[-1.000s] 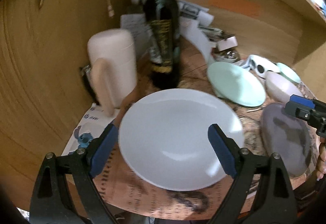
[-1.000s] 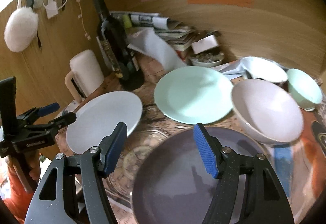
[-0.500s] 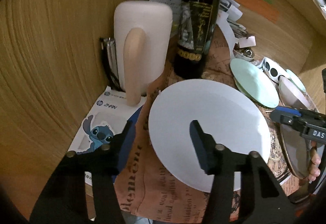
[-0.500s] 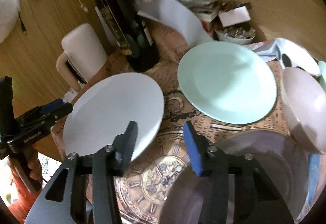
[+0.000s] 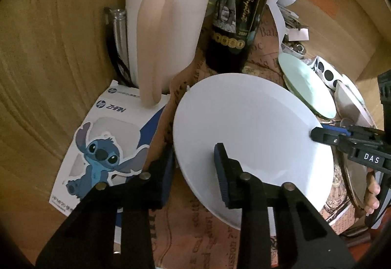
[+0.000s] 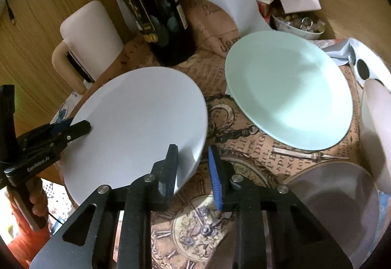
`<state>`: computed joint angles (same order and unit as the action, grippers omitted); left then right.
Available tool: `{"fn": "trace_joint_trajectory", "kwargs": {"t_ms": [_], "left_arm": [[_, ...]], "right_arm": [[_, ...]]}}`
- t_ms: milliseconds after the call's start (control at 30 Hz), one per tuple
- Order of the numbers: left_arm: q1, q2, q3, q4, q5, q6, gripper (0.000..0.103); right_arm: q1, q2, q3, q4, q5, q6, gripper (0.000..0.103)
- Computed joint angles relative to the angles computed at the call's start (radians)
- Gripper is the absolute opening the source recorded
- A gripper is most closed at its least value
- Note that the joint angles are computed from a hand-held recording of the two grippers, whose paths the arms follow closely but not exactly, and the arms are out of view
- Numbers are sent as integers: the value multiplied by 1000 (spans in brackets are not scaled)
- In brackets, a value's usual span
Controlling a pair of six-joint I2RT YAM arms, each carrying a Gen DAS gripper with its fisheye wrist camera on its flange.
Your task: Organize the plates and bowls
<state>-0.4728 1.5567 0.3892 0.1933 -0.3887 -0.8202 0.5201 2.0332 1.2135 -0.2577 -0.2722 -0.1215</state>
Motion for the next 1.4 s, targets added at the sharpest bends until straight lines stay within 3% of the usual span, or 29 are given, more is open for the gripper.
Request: {"fn": "trace_joint_trajectory", "kwargs": {"t_ms": [200, 733, 1400], "left_arm": [[3, 6, -1, 13, 1, 5, 33], [-72, -18, 53, -88, -72, -44, 33], [-263, -39, 217, -276, -222, -110, 33]], "right_arm": [[8, 7, 2, 10, 4, 2, 21], [-12, -68, -83, 63, -4, 1, 20], [-149, -293, -250, 99, -85, -59, 20]]}}
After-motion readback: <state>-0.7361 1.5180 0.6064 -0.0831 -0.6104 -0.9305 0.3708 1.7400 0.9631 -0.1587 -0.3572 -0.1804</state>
